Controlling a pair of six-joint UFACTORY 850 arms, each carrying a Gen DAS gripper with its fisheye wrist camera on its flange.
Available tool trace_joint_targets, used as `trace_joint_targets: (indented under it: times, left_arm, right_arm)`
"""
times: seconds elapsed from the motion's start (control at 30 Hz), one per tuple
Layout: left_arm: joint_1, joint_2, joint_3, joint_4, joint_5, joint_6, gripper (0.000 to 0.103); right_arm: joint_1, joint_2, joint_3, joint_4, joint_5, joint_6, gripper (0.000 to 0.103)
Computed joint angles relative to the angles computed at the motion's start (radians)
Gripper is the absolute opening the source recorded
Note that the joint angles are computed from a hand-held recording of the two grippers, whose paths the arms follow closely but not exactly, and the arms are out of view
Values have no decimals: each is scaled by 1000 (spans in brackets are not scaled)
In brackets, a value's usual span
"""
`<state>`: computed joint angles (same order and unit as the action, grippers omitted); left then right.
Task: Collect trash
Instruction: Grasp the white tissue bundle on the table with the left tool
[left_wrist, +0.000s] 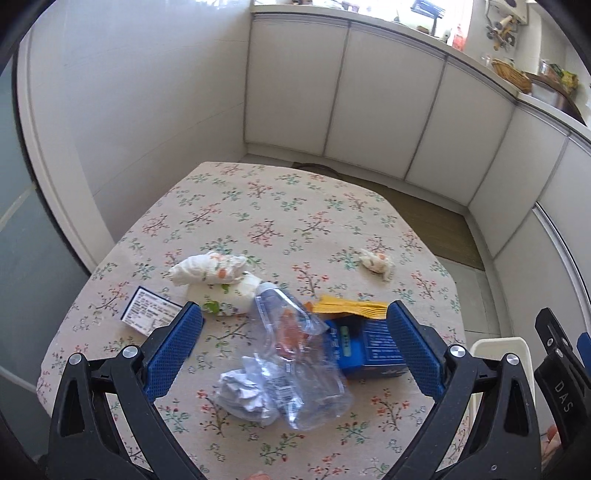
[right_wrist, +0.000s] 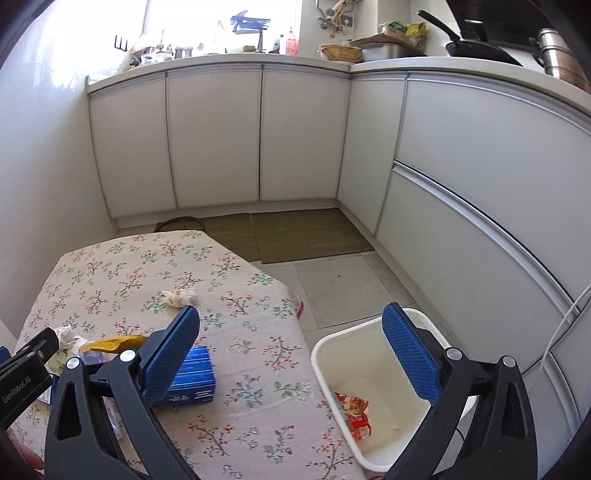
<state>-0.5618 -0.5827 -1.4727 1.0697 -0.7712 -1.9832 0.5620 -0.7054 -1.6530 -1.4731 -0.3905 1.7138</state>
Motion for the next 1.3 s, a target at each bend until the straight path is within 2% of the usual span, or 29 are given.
trace_joint_targets:
  times: [0.17, 0.37, 0.6, 0.7, 0.77, 0.83, 0.9, 0.97, 1.03, 1.17, 1.27, 1.3]
  left_arm:
    - [58, 51, 96, -67, 19, -59, 96]
    - [143, 80, 165, -100, 106, -33, 96]
    - [251, 67, 168, -157, 284, 166, 96]
    - [276, 54, 157, -160, 349, 225, 96]
    - [295, 37, 143, -237, 405, 319, 96]
    - [306, 14, 123, -318, 429, 405, 96]
    - [304, -10, 100, -362, 421, 460, 95]
    - [301, -25, 87, -382, 414, 493, 88]
    - [298, -36, 77, -406, 402, 529, 63]
    - [297, -24, 96, -398, 410, 517, 49]
    - [296, -5, 116, -399, 430, 511, 41]
    - [295, 2, 124, -394, 435, 506, 35]
  right_arm:
    - [38, -45, -56, 53, 14, -82, 96]
    - [74, -93, -116, 133, 21, -195, 96]
    - [86, -148, -196, 281, 20, -358, 96]
    - [87, -173, -232, 359, 13, -439, 96]
    - [88, -185, -249, 399, 6, -485, 96]
    - [89, -194, -259, 408, -1, -501, 96]
    - [88, -199, -266, 422, -4, -519, 96]
    - [85, -203, -273, 449, -5, -547, 96]
    - [82, -203, -275, 475, -2, -568, 96]
    - [79, -197, -268, 507, 8, -593, 96]
    - [82, -187, -252, 474, 14, -566, 96]
    - [83, -183, -247, 465, 16, -557, 96]
